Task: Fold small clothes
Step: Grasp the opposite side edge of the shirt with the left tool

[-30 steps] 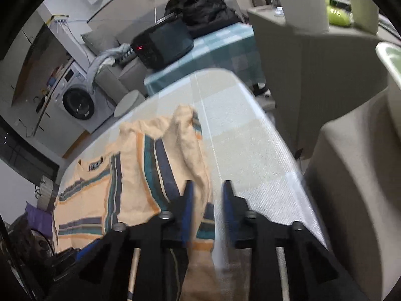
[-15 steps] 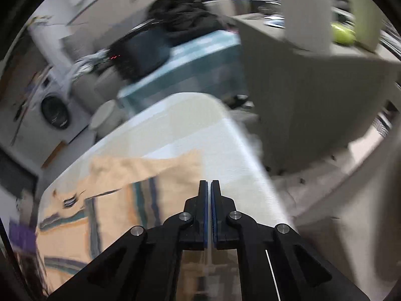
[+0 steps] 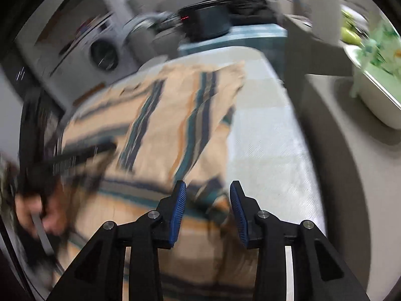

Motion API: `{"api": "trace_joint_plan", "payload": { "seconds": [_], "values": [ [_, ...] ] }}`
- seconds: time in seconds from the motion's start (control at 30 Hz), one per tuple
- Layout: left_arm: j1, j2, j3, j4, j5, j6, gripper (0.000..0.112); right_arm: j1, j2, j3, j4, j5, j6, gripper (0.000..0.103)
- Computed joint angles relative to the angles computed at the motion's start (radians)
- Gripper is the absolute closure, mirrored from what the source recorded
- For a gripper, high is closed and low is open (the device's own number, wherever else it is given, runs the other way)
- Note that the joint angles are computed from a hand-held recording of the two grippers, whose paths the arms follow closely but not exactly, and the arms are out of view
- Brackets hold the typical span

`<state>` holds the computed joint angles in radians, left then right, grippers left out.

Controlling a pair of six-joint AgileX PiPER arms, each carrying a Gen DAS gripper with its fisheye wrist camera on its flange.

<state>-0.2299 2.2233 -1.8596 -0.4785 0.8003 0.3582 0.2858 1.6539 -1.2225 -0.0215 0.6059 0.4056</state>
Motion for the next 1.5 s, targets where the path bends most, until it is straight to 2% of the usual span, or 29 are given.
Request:
{"api": "trace_joint_plan", "payload": {
  "seconds": [0.1,0.17,0.27,0.3,0.43,0.57,0.67,0.73,0.87,1.0,1.07,1.17,1.27,1.33,1.43,1.5],
  "values": [
    [-0.001,-0.035,0.067,0.011,-0.018,0.009,0.104,0.062,0.016,0.001,-0.11,0.02,0.064,0.066],
    [0.0,-0.057,0.112,0.031,-0.04,0.004,0.104,0.1,0.044,-0.016,-0.238,0.041,0.155,0.068],
    [0.016,-0.083,0.179,0.011,-0.076,0.032,0.104,0.122,0.068,-0.023,-0.364,0.058,0.26,0.095],
    [0.021,-0.091,0.193,0.007,-0.08,0.038,0.104,0.095,0.043,0.01,-0.35,0.027,0.269,0.096],
    [0.034,-0.105,0.222,-0.012,-0.094,0.06,0.104,0.042,0.002,0.068,-0.359,0.036,0.353,0.096],
    [0.037,-0.1,0.207,-0.012,-0.072,0.045,0.104,0.041,-0.064,0.101,-0.265,0.011,0.264,0.079],
    [0.03,-0.105,0.191,-0.038,-0.053,0.055,0.104,0.03,-0.117,0.136,-0.194,-0.069,0.236,0.079],
    [0.01,-0.098,0.151,-0.064,-0.026,0.071,0.102,0.022,-0.124,0.137,-0.231,-0.121,0.303,0.079],
    [-0.049,-0.085,0.095,-0.072,-0.017,0.089,0.096,0.011,-0.083,0.079,-0.258,-0.128,0.374,0.079],
    [-0.094,-0.026,0.019,-0.121,-0.001,0.165,0.091,0.027,-0.029,0.029,-0.219,-0.136,0.311,0.079],
    [-0.128,0.017,-0.019,-0.013,-0.007,0.098,0.091,0.028,0.034,-0.033,-0.17,-0.109,0.248,0.079],
    [-0.117,0.001,0.023,-0.039,-0.022,0.138,0.091,0.039,0.122,-0.103,-0.121,-0.093,0.153,0.079],
    [-0.093,-0.024,0.055,-0.012,-0.004,0.117,0.09,0.08,0.187,-0.169,-0.31,0.041,0.285,0.082],
    [-0.053,-0.069,0.118,-0.036,0.002,0.14,0.09,0.1,0.171,-0.15,-0.373,0.059,0.343,0.08],
    [0.026,-0.175,0.265,-0.062,-0.045,0.18,0.09,0.171,0.162,-0.158,-0.558,0.215,0.518,0.08],
    [0.116,-0.257,0.37,-0.139,-0.069,0.248,0.088,0.198,0.114,-0.131,-0.572,0.202,0.578,0.079]
  ]
}}
